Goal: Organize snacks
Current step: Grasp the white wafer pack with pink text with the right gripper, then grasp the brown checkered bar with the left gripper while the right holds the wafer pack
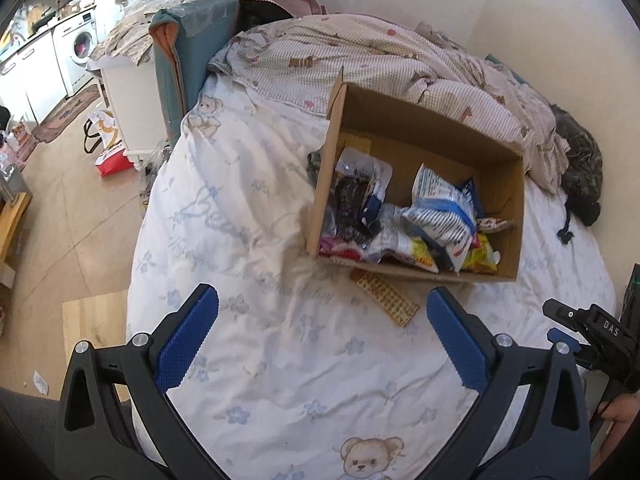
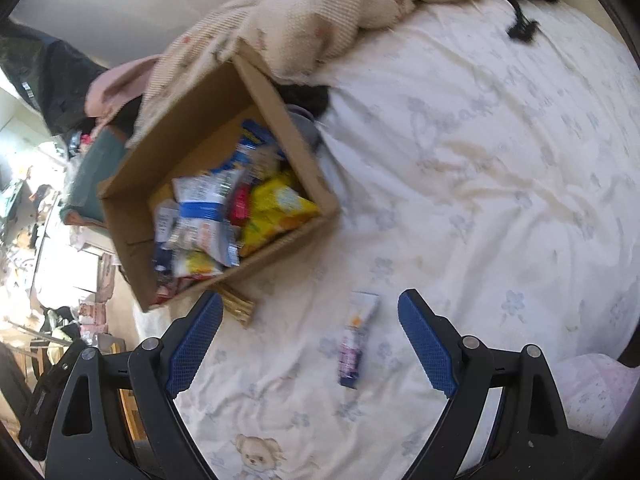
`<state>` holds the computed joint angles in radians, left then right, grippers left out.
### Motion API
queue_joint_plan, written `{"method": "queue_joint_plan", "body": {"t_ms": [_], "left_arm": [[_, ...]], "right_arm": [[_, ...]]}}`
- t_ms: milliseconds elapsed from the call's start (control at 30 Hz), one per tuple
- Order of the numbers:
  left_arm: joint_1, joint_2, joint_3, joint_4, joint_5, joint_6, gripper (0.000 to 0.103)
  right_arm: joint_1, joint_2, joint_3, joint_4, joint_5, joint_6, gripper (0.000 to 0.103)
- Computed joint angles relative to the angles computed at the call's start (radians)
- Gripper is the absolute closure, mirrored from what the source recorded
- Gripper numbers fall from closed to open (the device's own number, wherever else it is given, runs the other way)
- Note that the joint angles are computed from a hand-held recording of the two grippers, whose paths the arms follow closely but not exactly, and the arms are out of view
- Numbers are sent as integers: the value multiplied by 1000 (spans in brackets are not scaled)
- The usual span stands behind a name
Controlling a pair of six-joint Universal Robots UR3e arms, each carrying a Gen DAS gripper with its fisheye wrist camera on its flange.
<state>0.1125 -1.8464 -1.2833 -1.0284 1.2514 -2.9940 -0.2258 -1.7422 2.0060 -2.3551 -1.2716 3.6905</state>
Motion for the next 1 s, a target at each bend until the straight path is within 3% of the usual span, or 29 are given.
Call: {"method": "queue_joint_plan", "body": {"t_ms": [133,167,300,433,567,633,700,1000], "left_arm": [[-17,-7,-6,-21,33,-7,0],[-19,-9,-7,-28,31,-6,0],[-26,-11,-12,-31,33,11,0],[-26,-25,3,-50,23,3,0],[-30,-41,18,-60,27,-6,0],[-33,-46,20,-58,33,-9,0],[-37,-54,25,-57,38,-15,0],[-70,-68,7,-15,84,-16,0]], "right_arm": [[8,82,-37,125,-14,-34,13],[21,118,-58,156,-22,-46,20],[75,243,-131,183,-28,-44,28],[149,366,-251,222,-106,-63,31],[189,448,-330,274,-144,-79,48],[210,466,-349,276,-194,-78,62],[218,466,-354,280,-224,-87,83],[117,272,-199,181,-82,-105,85]]}}
